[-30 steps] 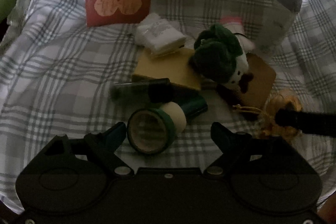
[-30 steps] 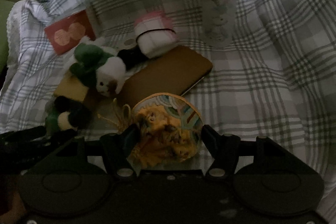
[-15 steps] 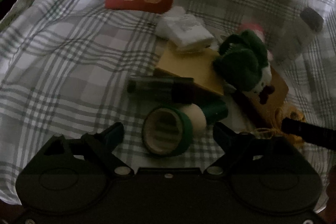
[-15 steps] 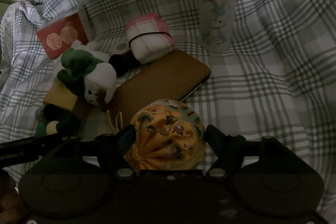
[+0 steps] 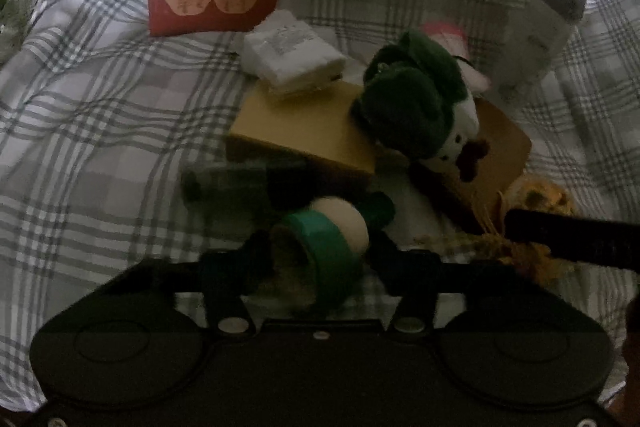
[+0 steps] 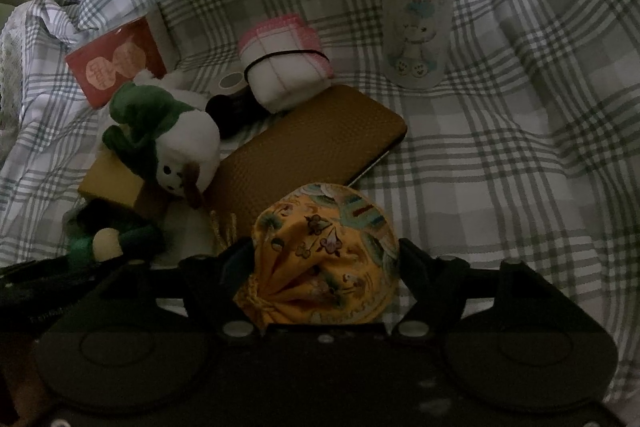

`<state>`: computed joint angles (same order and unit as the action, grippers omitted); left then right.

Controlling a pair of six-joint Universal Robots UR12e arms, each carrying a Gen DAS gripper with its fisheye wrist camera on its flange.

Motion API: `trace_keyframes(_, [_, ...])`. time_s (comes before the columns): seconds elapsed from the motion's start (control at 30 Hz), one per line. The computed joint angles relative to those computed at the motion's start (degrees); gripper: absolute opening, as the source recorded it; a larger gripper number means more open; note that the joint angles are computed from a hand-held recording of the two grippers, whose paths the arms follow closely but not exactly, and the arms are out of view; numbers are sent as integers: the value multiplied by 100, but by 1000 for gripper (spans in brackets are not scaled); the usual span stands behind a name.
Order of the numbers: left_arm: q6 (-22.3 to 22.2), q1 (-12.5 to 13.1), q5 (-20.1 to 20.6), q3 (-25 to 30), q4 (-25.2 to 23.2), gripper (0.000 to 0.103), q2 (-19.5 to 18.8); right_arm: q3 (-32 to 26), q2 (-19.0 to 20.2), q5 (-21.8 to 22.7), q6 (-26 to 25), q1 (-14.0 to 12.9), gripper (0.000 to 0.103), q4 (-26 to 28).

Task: Organize soft objects
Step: 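Lift the yellow pouch with the right tool while the left tool reaches toward the green tape roll, then grasp the green tape roll with the left tool while the right tool holds the pouch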

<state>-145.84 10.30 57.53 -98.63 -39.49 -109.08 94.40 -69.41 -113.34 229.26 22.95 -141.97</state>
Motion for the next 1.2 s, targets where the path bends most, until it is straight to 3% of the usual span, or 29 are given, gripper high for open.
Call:
trace_keyframes(0.1, [-29, 29, 15, -23, -19, 47, 42, -5, -19, -15, 12, 5, 66, 44])
trace_keyframes(0.47, [-45, 136, -17, -283, 226, 47, 325, 76, -201, -371, 220, 141, 66, 41])
trace_keyframes(0.6, [-30, 75, -10, -218, 299, 47, 257, 83, -231, -400, 304, 175, 66, 66])
trace_keyframes(0.83, [-286, -32, 348, -107, 250, 48, 138, 66, -246, -374, 463, 183, 66, 313])
trace_keyframes(0.9, [-229, -14, 396, -166, 334, 52, 154, 80, -250, -330, 498, 170, 66, 348])
trace_keyframes(1.07, [-272, 15, 605, -286, 788, 80, 154, 110, -243, -218, 554, 125, 66, 410])
trace_keyframes(1.2, [-303, 47, 656, -241, 698, 84, 116, 122, -241, -171, 545, 102, 66, 376])
